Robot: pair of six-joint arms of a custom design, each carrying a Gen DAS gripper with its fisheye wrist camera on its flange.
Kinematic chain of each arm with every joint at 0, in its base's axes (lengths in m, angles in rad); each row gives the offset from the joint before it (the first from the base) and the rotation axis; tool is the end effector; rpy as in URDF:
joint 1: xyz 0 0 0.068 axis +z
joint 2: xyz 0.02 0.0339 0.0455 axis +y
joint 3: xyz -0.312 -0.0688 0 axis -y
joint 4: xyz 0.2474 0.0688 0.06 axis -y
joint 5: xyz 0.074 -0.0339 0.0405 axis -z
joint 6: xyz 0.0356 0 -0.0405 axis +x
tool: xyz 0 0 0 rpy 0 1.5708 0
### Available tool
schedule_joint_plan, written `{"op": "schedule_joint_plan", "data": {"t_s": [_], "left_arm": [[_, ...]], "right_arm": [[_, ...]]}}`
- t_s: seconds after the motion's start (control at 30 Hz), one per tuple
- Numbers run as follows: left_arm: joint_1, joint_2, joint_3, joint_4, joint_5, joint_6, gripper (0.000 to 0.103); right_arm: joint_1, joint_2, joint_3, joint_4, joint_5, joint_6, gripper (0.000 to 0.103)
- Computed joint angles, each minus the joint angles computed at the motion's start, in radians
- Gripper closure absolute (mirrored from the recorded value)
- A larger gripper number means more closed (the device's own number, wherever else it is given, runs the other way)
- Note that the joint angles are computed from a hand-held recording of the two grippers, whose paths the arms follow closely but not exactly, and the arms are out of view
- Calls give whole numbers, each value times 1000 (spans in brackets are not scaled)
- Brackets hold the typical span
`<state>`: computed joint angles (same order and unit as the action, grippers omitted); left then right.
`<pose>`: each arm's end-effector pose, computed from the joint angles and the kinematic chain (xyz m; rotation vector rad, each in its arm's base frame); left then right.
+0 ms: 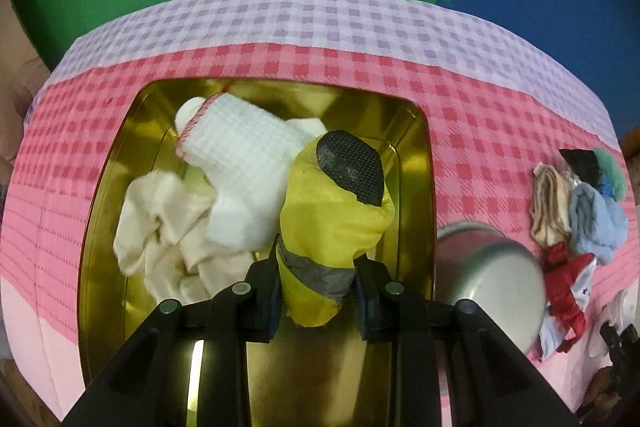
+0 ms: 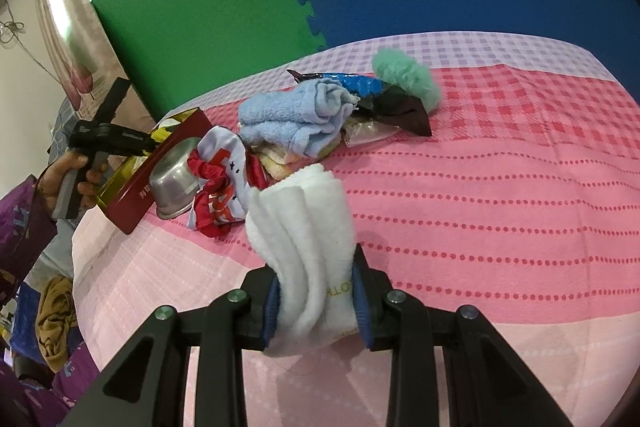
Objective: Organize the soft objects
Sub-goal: 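Lower the yellow-grey sock into the tin tray and open the left gripper, then carry the white folded socks into the tin tray and release them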
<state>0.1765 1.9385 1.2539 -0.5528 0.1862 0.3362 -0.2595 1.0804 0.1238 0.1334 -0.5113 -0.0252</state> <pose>0.3924 0.0633 0.1917 0.2643 2.7576 -0.1320 0.1360 -0.0181 0.1441 0.0346 2.3084 0.4664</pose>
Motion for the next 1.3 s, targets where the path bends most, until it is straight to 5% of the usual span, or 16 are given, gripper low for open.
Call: {"op": "schedule_joint_plan", "data": {"t_s": [0.13,0.37,0.63,1.03,1.3], "left_arm": [[-15,12,4,22,-9,9,72],[-17,-45,-66,110,-40,28,43],[12,-119,-128,124,-45,39,33],[196,-484,-401,117,116,42,26],[475,-781,-633,164,193,187,20]], "right_arm": [[4,7,1,4,4,-5,72],[-3,24,4,10,-3,-14,72],[-1,38,4,19,1,-26,72],[18,57,9,27,28,-45,72],[54,56,19,6,79,-42,72]]}}
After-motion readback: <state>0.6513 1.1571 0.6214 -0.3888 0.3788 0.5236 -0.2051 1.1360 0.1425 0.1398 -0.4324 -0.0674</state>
